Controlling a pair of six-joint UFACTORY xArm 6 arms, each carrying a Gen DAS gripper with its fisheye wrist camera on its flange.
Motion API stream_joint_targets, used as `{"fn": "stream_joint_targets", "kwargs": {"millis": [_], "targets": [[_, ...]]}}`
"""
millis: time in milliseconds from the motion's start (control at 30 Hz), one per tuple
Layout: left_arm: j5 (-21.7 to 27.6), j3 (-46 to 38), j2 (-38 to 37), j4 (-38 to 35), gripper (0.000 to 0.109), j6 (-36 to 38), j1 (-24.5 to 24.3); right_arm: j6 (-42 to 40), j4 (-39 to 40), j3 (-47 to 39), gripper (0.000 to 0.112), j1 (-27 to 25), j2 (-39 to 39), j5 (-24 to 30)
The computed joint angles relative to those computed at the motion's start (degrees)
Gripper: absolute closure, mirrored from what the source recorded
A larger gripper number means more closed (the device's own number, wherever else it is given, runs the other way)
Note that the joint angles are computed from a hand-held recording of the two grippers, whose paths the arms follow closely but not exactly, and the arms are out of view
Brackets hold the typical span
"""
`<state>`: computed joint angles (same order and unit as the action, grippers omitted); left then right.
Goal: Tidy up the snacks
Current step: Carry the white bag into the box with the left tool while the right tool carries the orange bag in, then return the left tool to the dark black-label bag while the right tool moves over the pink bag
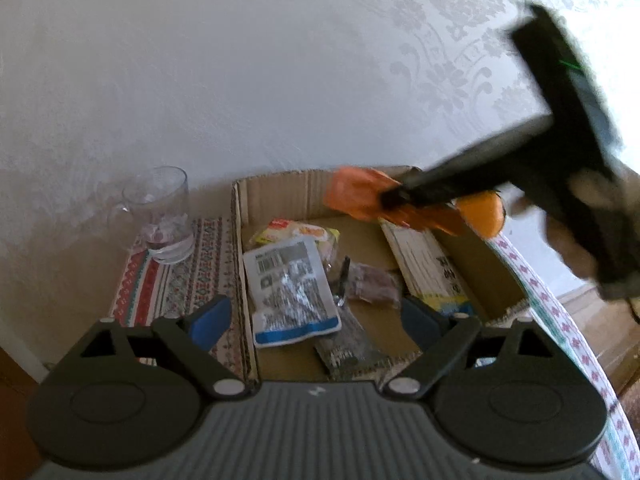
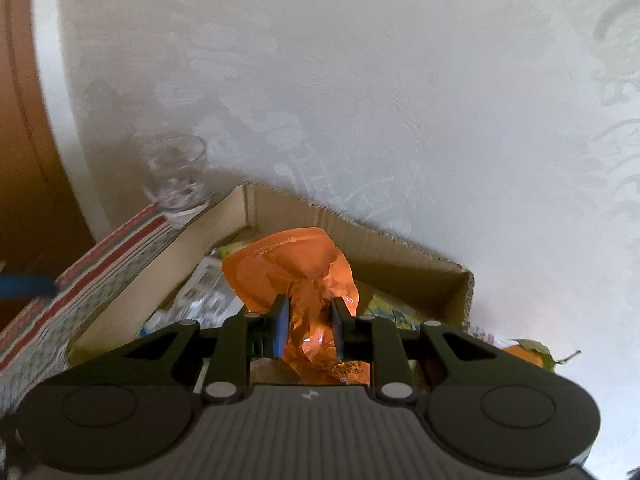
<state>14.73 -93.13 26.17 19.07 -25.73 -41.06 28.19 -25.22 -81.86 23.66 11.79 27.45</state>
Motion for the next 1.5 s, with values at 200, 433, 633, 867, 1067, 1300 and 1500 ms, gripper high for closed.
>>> {"fn": "stream_joint_targets", "kwargs": {"millis": [200,433,633,867,1067,1300,1500], "targets": [[-0.9,3.4,-2.1,2.2,0.017,-2.8,0.3,7.9,-2.7,-8.2,0.08,-0.4,7.2,3.2],[-0.9,5.8,-3.9,4.4,0.017,-5.2,0.7,13.7,-7.0,-3.0,0.014,-0.5,3.1,-2.2],[-1.3,8.9,-6.6,9.0,0.014,-9.2,0.7,16.5,-11.1,3.9,0.009,1.0,-3.6,-3.2],[-0.2,14.0,-11.3,20.9,0.013,-21.0,0.7,23.7,-17.6,15.8,0.009,3.9,-13.8,-5.4],[-0.5,20.3,-16.3,32.4,0.008,-35.1,0.8,32.7,-23.8,27.6,0.009,6.4,-23.0,-7.7],[1.8,25.5,-20.0,40.0,0.008,-43.8,-0.4,43.7,-32.1,37.9,0.009,11.8,-30.7,-4.9],[1.4,29.5,-21.3,36.1,0.008,-40.9,-0.9,49.7,-33.2,43.6,0.009,16.8,-33.2,-1.4]]}}
